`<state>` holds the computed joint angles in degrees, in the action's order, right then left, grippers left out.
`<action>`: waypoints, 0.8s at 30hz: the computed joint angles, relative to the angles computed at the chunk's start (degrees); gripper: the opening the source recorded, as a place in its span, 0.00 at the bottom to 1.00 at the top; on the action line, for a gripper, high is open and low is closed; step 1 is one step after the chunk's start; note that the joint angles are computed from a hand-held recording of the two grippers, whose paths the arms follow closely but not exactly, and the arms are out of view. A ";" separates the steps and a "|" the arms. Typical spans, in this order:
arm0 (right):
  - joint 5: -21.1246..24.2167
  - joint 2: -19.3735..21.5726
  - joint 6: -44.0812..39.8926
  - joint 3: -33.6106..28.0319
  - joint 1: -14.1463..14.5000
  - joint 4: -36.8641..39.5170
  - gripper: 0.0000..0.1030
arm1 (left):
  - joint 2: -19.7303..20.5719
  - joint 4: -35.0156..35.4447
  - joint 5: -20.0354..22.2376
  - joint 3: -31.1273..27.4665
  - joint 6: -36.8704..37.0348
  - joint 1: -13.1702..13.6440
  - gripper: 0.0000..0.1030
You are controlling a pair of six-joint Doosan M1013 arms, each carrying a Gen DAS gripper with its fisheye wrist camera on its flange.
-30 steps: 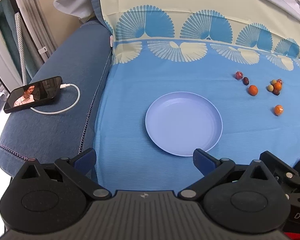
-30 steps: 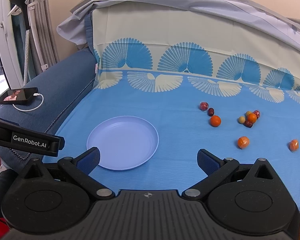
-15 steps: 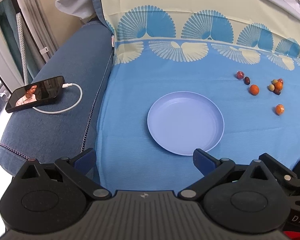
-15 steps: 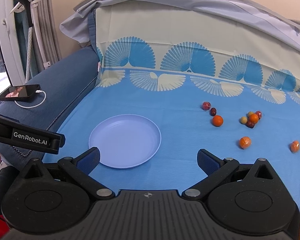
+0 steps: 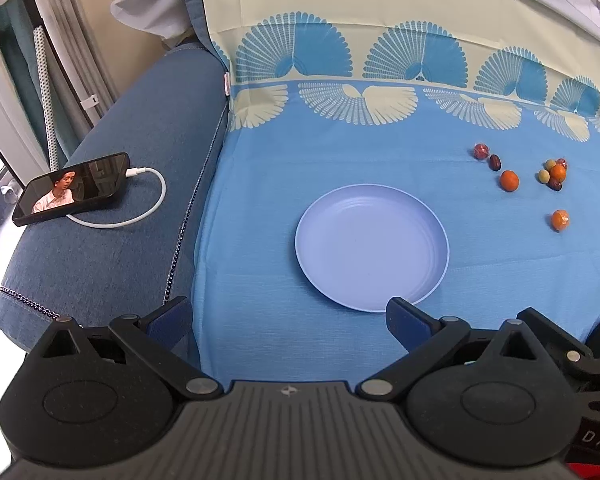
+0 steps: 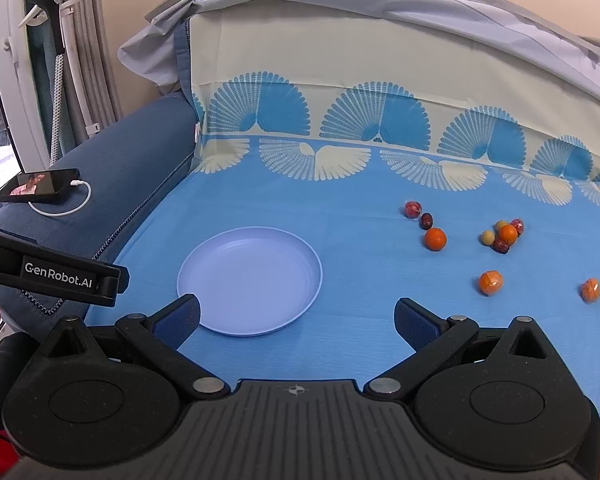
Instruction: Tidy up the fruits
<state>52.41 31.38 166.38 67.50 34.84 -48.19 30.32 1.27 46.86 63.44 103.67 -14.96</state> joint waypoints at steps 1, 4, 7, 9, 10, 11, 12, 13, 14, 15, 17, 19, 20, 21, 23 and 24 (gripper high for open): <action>-0.02 -0.01 0.14 0.01 0.00 -0.09 1.00 | -0.06 0.01 -0.24 0.13 0.16 0.02 1.00; 0.09 0.02 0.68 -0.03 0.07 -0.60 1.00 | -0.18 0.63 -0.47 0.31 -0.25 -0.11 1.00; 0.04 0.02 0.97 0.06 0.09 -0.77 1.00 | -0.36 0.76 -0.78 0.47 -0.44 -0.18 1.00; -0.09 0.01 1.01 0.08 0.07 -0.73 1.00 | -0.56 0.97 -1.28 0.71 -0.40 -0.25 1.00; -0.12 0.01 1.06 0.09 0.08 -0.79 1.00 | -0.66 1.14 -1.53 0.82 -0.50 -0.28 1.00; -0.14 -0.03 1.21 0.19 0.11 -0.98 1.00 | -0.72 1.23 -1.69 0.86 -0.56 -0.30 1.00; -0.26 -0.10 1.42 0.33 0.15 -1.24 1.00 | -0.81 1.26 -1.92 1.00 -0.56 -0.30 1.00; -0.34 -0.14 1.51 0.40 0.15 -1.38 1.00 | -0.84 1.41 -1.99 1.06 -0.61 -0.30 1.00; -0.37 -0.18 1.62 0.49 0.18 -1.53 1.00 | -0.86 1.52 -1.96 1.09 -0.62 -0.30 1.00; -0.41 -0.21 1.74 0.55 0.20 -1.62 1.00 | -0.85 1.57 -1.86 1.08 -0.68 -0.31 1.00; -0.43 -0.23 1.81 0.60 0.16 -1.57 1.00 | -0.78 1.49 -1.62 0.97 -0.68 -0.33 1.00; -0.48 -0.25 1.85 0.64 0.16 -1.52 1.00 | -0.79 1.42 -1.60 0.95 -0.54 -0.32 1.00; -0.47 -0.26 1.84 0.66 0.15 -1.50 1.00 | -0.84 1.42 -1.68 1.03 -0.52 -0.33 1.00; -0.49 -0.28 1.87 0.69 0.16 -1.54 1.00 | -0.80 1.35 -1.68 1.00 -0.44 -0.31 1.00; -0.53 -0.26 1.91 0.68 0.14 -1.57 1.00 | -0.75 1.18 -1.51 0.92 -0.27 -0.27 1.00; -0.47 -0.26 1.84 0.66 0.14 -1.49 1.00 | -0.74 1.16 -1.45 0.91 -0.23 -0.27 1.00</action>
<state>51.94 31.12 168.23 68.16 34.98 -49.68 29.58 2.43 45.41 64.36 103.45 -15.23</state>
